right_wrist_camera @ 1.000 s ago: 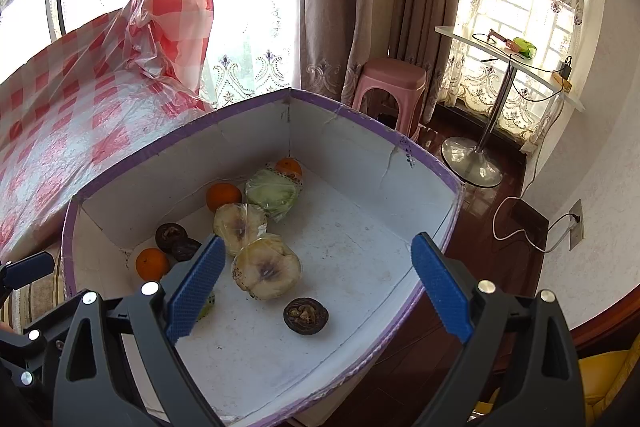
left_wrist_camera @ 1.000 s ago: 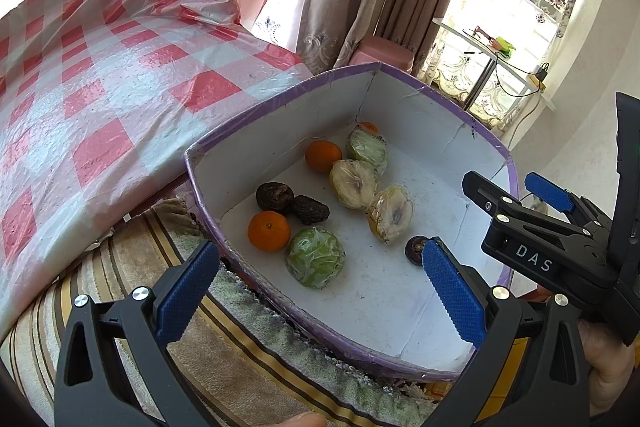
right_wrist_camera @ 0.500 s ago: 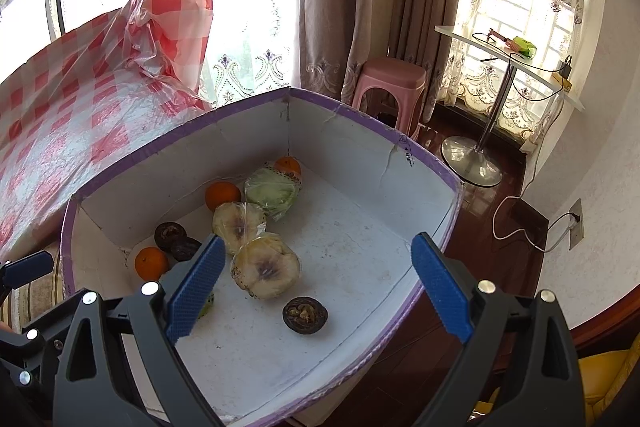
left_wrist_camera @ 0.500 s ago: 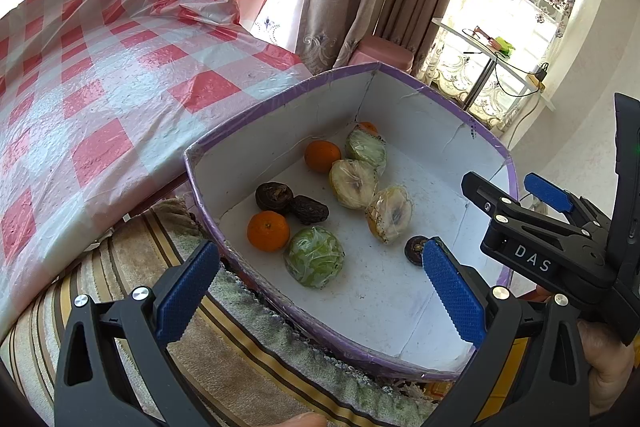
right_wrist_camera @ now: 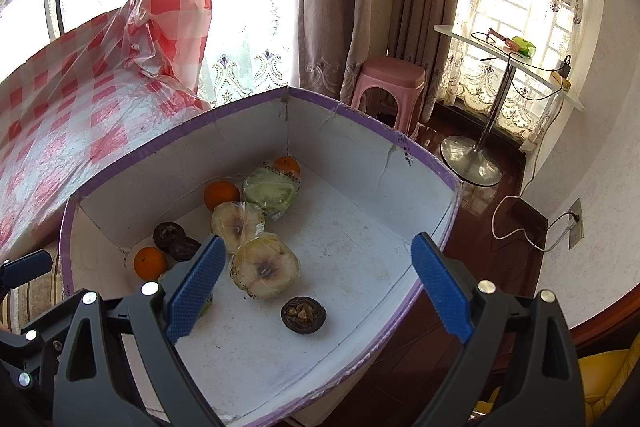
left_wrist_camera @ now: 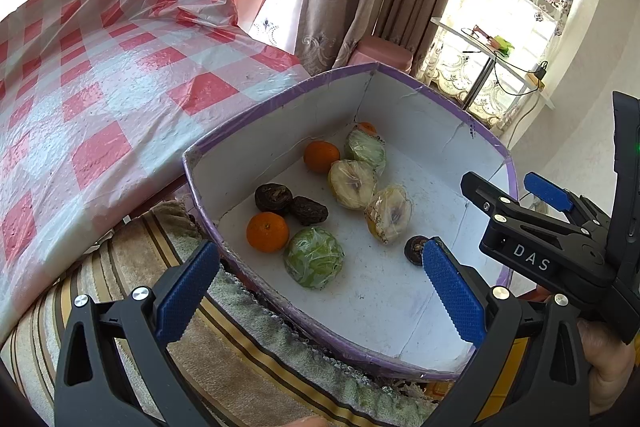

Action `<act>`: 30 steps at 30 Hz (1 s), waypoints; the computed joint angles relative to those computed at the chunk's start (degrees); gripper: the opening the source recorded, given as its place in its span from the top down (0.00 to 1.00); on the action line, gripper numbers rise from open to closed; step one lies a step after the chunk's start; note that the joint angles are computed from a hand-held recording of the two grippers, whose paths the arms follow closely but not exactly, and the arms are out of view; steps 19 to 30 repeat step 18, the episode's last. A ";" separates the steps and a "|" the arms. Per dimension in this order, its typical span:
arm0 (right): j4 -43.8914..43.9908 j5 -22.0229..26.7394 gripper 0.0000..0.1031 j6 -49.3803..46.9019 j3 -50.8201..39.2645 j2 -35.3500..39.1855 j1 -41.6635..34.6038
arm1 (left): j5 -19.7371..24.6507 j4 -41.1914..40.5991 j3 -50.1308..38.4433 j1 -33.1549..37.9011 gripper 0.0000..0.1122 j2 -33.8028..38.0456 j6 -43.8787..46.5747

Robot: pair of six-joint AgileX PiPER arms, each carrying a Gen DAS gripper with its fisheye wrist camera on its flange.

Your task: Organize fruits

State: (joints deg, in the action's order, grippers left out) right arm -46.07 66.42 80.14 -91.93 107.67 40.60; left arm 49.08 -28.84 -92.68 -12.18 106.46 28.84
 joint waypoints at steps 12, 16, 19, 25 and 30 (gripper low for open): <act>-0.31 0.67 0.09 0.81 -0.02 -0.32 0.28 | 2.20 -5.40 -0.74 1.03 0.12 -1.05 5.50; -0.73 0.96 0.08 -2.84 -5.21 0.70 1.99 | 3.01 -7.07 0.43 5.24 0.12 -5.23 7.22; -0.40 0.85 0.06 -6.68 -10.28 2.57 3.68 | 3.80 -6.39 1.38 9.03 0.12 -7.58 6.64; -0.40 0.85 0.06 -6.68 -10.28 2.57 3.68 | 3.80 -6.39 1.38 9.03 0.12 -7.58 6.64; -0.40 0.85 0.06 -6.68 -10.28 2.57 3.68 | 3.80 -6.39 1.38 9.03 0.12 -7.58 6.64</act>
